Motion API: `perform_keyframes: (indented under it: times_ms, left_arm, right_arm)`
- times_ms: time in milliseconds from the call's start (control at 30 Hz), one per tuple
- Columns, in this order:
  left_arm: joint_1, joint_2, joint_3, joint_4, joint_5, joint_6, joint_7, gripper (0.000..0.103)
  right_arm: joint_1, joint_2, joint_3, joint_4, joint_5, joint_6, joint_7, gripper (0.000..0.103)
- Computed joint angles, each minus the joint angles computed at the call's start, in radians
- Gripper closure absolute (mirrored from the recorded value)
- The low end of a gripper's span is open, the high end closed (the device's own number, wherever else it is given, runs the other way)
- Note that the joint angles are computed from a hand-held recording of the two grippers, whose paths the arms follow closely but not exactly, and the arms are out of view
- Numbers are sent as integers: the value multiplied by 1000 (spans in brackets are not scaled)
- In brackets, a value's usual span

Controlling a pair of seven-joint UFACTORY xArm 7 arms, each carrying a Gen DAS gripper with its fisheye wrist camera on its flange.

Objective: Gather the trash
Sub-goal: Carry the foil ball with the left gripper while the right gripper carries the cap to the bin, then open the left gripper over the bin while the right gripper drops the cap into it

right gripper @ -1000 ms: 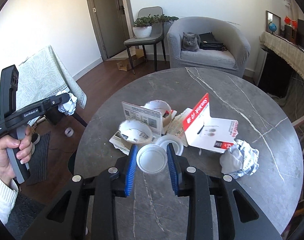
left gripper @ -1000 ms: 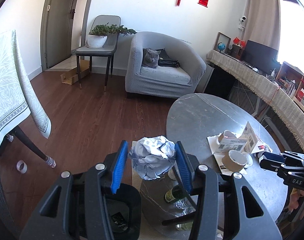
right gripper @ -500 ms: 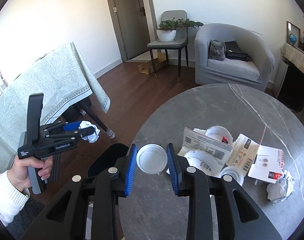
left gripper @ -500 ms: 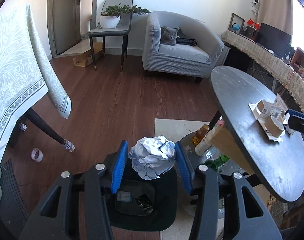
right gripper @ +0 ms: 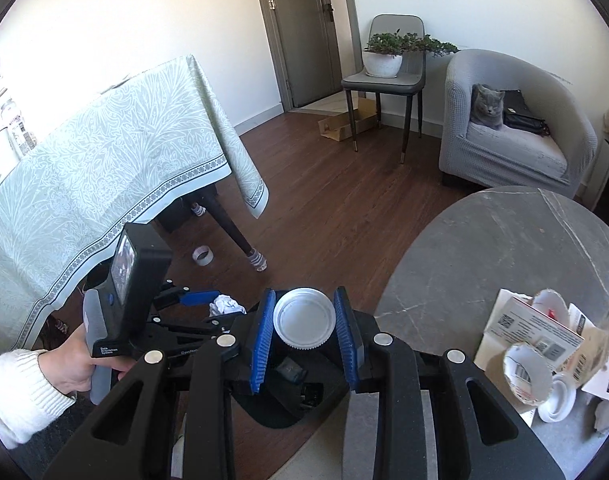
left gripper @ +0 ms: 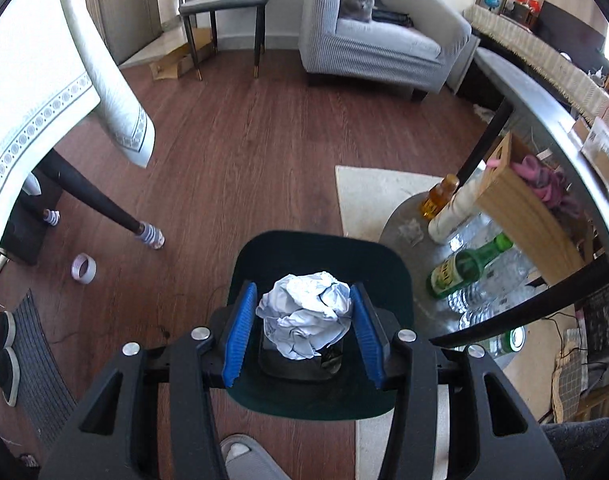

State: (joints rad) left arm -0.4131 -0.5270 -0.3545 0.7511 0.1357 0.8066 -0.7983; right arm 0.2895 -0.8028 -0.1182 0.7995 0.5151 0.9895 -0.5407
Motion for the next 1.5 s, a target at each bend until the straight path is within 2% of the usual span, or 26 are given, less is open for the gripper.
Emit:
perform_keyframes:
  times_ms: [167, 433, 700, 867, 1000, 1233, 1500]
  left_arm:
    - [-22, 6, 25, -29, -40, 16, 34, 52]
    - [-47, 10, 58, -68, -110, -5, 87, 51]
    - [-18, -73, 56, -95, -113, -22, 70, 48]
    - [11, -147, 50, -102, -99, -21, 45, 52]
    - [31, -190, 48, -98, -89, -24, 41, 60]
    - [89, -259, 27, -76, -68, -45, -18, 64]
    - [124, -295, 14, -27, -44, -45, -16, 71]
  right_arm:
    - [17, 39, 39, 5, 5, -19, 16, 73]
    - [53, 85, 96, -12, -4, -54, 46, 73]
    - [70, 141, 132, -24, -32, -86, 87, 73]
    - [84, 184, 156, -39, -50, -104, 109, 73]
    - [97, 224, 179, -55, -65, -118, 128, 73]
    - [110, 302, 207, -77, -87, -138, 172, 73]
    - [133, 386, 241, -101, -107, -169, 215, 73]
